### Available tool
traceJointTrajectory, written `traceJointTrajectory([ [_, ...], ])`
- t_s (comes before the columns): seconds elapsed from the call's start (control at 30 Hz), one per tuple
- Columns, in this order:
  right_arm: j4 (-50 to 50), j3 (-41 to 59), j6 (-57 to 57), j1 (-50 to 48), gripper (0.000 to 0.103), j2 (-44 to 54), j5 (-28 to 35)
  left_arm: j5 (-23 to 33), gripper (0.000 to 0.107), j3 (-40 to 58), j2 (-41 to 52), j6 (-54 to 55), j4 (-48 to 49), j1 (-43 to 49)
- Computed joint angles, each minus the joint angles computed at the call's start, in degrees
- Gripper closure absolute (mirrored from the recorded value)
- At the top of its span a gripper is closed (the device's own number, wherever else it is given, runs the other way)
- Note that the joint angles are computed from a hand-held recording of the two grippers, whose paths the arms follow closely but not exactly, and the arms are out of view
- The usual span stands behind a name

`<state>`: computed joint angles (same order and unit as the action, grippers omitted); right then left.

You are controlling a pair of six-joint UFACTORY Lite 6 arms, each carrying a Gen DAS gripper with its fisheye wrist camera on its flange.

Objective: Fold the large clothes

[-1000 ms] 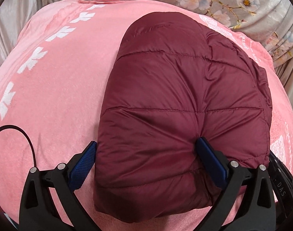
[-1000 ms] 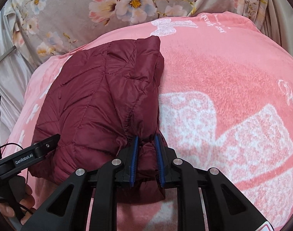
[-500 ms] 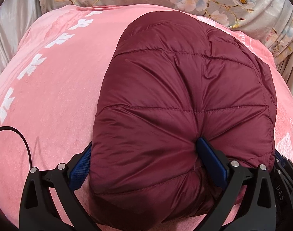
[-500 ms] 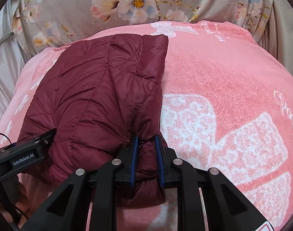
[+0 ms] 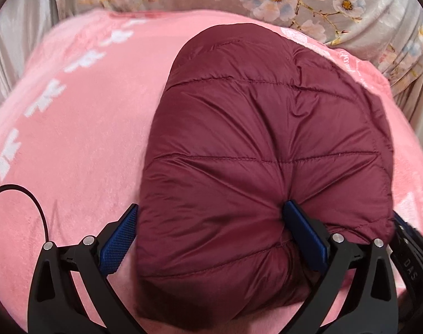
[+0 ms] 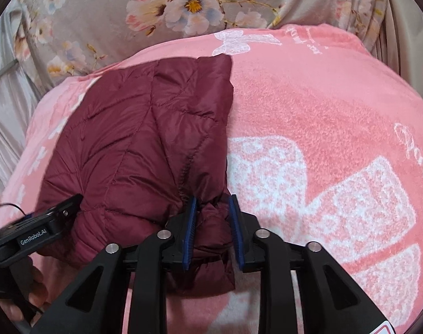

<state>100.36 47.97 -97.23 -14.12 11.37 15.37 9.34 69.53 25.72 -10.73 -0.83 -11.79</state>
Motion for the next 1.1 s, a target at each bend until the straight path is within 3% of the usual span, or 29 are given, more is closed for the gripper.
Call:
traceJointTrajectory([
  [0.03,-5.6,1.1,6.0,-2.0,0.058,0.0,2.5,2.4,0.008,1.7,0.2,5.9,-6.0,1.3],
  [0.1,-14.5,4.3,16.9,-4.9,0.037,0.7,6.3,5.6,0.008,3.9,0.7,17.6,-18.0,4.4],
  [0.2,-21.3,12.6,28.1,-8.5,0.034,7.2,15.0,11.9,0.009,8.6,3.9,33.8,-35.5,9.2],
  [0.3,-26.9,21.2,37.2,-8.3,0.033,16.3,20.9,23.2,0.009,16.6,11.1,41.0,-44.7,11.8],
  [0.33,-26.9,23.3,38.7,-8.3,0.032,19.1,22.7,24.7,0.008,17.8,12.3,40.8,-45.2,12.0],
  [0.57,-20.9,24.6,35.6,-8.1,0.031,23.8,28.2,24.1,0.009,19.0,12.0,38.9,-43.7,9.5],
  [0.6,-20.7,25.4,35.4,-8.1,0.034,24.7,29.0,23.8,0.010,18.6,11.4,39.2,-43.5,9.3],
  [0.63,-20.5,25.9,35.2,-8.1,0.045,25.4,30.1,23.1,0.016,18.2,10.7,39.2,-42.9,9.0],
  [0.7,-19.0,26.2,34.6,-8.2,0.059,26.4,32.9,20.7,0.028,16.2,8.1,38.7,-39.6,7.9],
  [0.73,-18.1,25.4,33.7,-7.8,0.070,25.5,32.5,19.6,0.038,16.1,7.1,37.5,-37.0,7.2],
  [0.8,-16.6,22.5,30.7,-6.3,0.079,21.0,29.1,18.9,0.053,16.4,5.5,37.0,-34.1,6.5],
  [0.87,-15.1,19.7,28.2,-4.7,0.082,15.6,25.6,18.9,0.062,16.2,3.4,39.2,-34.0,6.3],
  [1.1,-8.2,14.3,17.6,3.4,0.083,-0.3,11.0,14.7,0.065,14.7,-4.1,44.3,-33.0,5.1],
])
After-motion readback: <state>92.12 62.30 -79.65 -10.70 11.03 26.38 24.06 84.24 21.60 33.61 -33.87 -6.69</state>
